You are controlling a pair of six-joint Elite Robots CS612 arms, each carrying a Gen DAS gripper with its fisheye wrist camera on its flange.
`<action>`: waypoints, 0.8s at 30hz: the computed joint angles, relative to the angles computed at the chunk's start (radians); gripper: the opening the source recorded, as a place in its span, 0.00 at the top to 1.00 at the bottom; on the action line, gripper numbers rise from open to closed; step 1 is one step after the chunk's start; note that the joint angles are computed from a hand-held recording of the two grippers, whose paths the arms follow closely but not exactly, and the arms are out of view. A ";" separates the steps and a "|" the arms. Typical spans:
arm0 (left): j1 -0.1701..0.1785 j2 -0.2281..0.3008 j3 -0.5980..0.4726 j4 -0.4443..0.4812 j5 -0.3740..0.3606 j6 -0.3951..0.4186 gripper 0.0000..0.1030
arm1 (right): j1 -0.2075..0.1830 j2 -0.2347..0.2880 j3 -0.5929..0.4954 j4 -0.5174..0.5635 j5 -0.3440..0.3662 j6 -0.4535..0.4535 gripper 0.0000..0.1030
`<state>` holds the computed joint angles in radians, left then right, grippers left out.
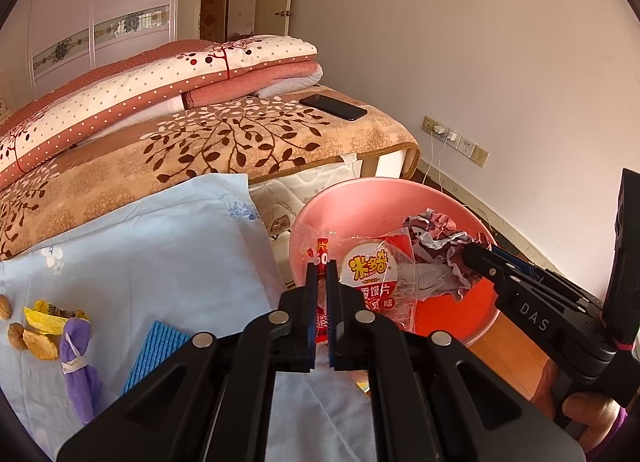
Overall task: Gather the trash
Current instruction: 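Carry the snack packet and red wrapper over the pink bucket and open both grippers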
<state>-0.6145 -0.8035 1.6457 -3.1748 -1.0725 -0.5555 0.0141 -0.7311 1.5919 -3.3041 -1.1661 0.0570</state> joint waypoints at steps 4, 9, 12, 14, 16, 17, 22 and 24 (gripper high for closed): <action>0.001 0.005 -0.007 0.024 0.007 -0.007 0.97 | 0.002 0.003 -0.004 -0.004 -0.016 0.005 0.77; 0.001 0.013 -0.020 0.039 0.003 -0.003 0.97 | 0.004 0.006 -0.005 -0.006 -0.028 0.006 0.77; 0.001 0.019 -0.028 0.039 -0.001 -0.010 0.96 | 0.004 0.008 -0.006 -0.009 -0.031 0.008 0.77; 0.002 0.020 -0.034 0.054 -0.008 -0.015 0.89 | 0.006 0.008 -0.005 -0.015 -0.035 0.006 0.77; 0.004 0.021 -0.038 0.067 -0.015 -0.022 0.83 | 0.007 0.008 -0.004 -0.023 -0.036 0.004 0.77; 0.006 0.021 -0.038 0.069 -0.022 -0.024 0.80 | 0.008 0.009 -0.003 -0.029 -0.038 0.003 0.77; 0.008 0.015 -0.031 0.070 -0.035 -0.042 0.70 | 0.011 0.009 0.000 -0.037 -0.044 -0.012 0.77; 0.010 0.012 -0.027 0.071 -0.041 -0.055 0.70 | 0.012 0.009 0.000 -0.035 -0.045 -0.019 0.76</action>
<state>-0.6049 -0.7918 1.6185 -3.1041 -1.1137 -0.6104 0.0261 -0.7225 1.5918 -3.3393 -1.2110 0.0381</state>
